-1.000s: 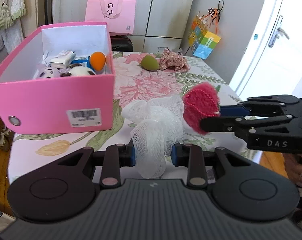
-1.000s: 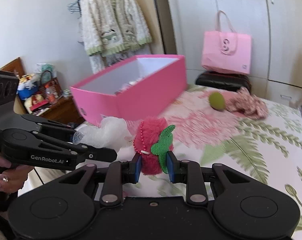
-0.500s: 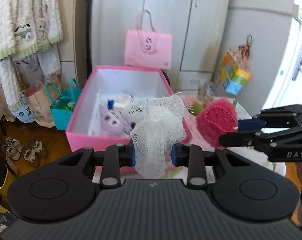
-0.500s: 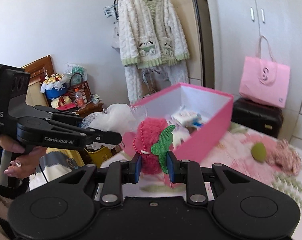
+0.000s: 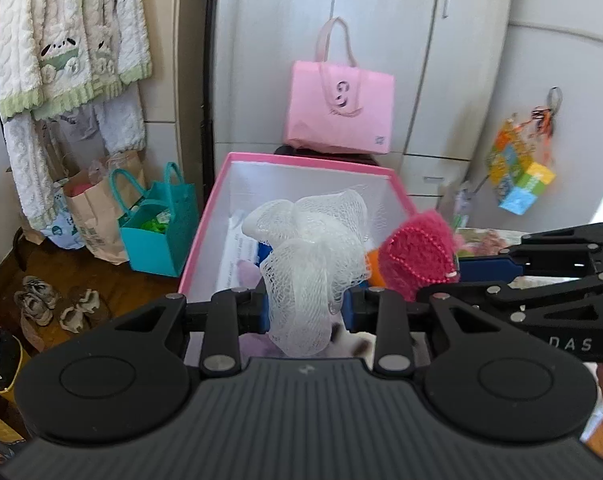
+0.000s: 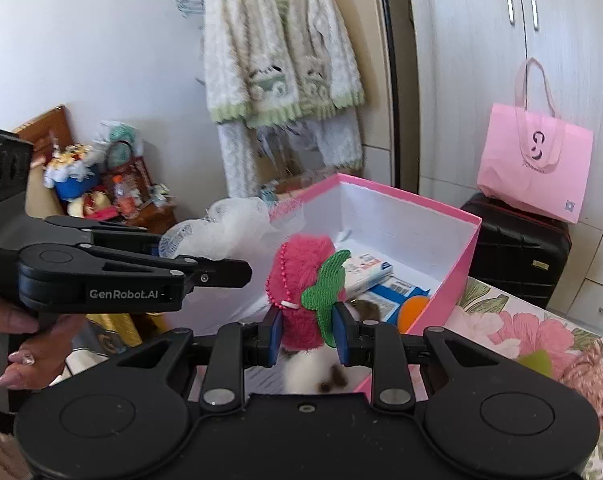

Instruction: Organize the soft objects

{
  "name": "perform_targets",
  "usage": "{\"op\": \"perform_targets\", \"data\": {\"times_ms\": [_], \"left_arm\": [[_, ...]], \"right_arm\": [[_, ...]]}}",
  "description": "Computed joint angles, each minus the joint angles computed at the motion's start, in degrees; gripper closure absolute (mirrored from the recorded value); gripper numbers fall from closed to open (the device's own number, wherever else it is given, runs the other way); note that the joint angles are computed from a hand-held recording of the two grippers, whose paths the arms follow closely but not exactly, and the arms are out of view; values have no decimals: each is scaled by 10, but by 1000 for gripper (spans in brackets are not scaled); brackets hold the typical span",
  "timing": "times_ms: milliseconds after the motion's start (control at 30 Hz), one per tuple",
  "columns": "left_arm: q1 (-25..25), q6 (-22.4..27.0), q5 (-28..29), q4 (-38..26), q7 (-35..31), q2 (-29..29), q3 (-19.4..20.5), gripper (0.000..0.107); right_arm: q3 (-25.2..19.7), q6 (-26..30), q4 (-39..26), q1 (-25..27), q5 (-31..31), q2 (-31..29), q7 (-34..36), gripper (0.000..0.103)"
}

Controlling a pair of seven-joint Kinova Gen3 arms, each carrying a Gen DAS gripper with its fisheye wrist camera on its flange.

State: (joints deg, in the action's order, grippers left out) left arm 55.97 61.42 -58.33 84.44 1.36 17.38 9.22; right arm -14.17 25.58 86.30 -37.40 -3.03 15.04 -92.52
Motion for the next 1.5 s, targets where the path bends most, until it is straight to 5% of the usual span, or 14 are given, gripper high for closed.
{"op": "perform_targets", "data": {"times_ms": [167, 333, 533, 600, 667, 800, 1167, 1500], "left_arm": [[-44, -16, 48, -44, -84, 31, -13, 76], [-79, -37, 115, -75, -157, 47, -31, 76], [-86, -15, 160, -134, -234, 79, -47, 74], [-57, 2, 140, -143, -228, 89, -71, 65], [-25, 28, 99, -148, -198, 103, -96, 55], [-23, 11, 88, -127, -175, 87, -88, 50], [24, 30, 19, -82, -143, 27, -43, 42], [73, 81, 22, -115, -168, 17, 7, 36]], "right_arm": [[54, 45, -78, -52, 82, 58, -54, 72], [57, 107, -161, -49, 98, 113, -49, 72], [62, 180, -259, -48, 91, 175, -24, 70], [81, 184, -272, -65, 111, 186, -32, 66], [104, 158, -258, -86, 141, 186, -48, 63], [66, 108, -213, -46, 107, 163, -26, 47], [4, 17, -32, 40, 9, 19, 66, 43], [-6, 15, 96, 111, -120, -119, 166, 38]]}}
